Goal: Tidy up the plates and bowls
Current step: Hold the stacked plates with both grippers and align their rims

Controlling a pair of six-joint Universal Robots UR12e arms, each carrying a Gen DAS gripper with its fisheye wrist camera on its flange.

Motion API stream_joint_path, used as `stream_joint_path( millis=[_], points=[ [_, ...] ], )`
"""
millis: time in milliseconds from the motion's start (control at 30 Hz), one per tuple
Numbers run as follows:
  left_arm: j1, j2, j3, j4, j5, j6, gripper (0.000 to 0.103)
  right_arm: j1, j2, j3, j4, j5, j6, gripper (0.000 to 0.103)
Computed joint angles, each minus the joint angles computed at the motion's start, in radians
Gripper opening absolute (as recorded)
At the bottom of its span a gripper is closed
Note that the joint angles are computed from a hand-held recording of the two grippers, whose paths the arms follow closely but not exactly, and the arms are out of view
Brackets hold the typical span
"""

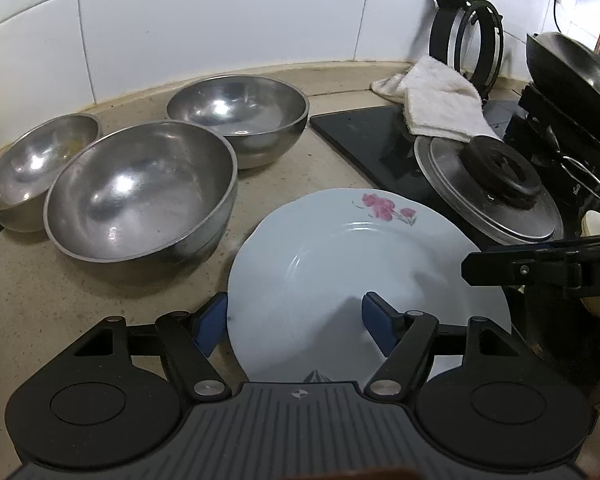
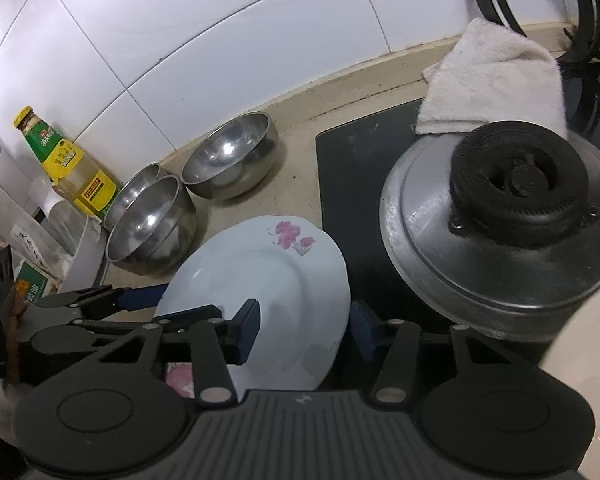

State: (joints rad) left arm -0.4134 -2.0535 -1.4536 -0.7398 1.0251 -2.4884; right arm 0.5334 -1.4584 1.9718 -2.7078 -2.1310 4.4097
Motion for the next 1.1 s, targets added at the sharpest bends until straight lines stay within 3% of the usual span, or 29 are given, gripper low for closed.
stream_joint_path(
  millis=[333,533,700,833,900,967,1100],
  points=[
    [-0.001,-0.006,-0.009,0.042,-0.012,-0.013,0.081,-0.003,0.0,0.02,-0.058,-0.001,-0.025,0.05],
    [-0.008,0.003,-0.021,0.062,0.016,-0.055,0.078,0.022,0.027,-0.031,0.046,-0.06,-0.104,0.052],
    [-0.003,-0.003,-0.007,0.038,-0.014,-0.084,0.074,-0.002,0.009,-0.002,-0.002,-0.036,-0.016,0.051],
    [-0.005,-0.005,-0.014,0.067,-0.01,-0.067,0.074,-0.016,0.01,-0.001,-0.013,-0.033,-0.012,0.05],
    [0.0,-0.005,-0.012,0.053,-0.02,-0.047,0.076,-0.018,0.007,0.001,-0.014,-0.019,-0.025,0.05],
    [0.001,-0.001,-0.018,0.064,0.006,-0.044,0.084,-0.017,-0.002,0.014,-0.036,0.004,-0.014,0.05],
    [0.003,-0.002,-0.016,0.049,-0.004,-0.026,0.086,0.0,-0.001,0.014,-0.037,0.001,-0.016,0.051]
  ],
)
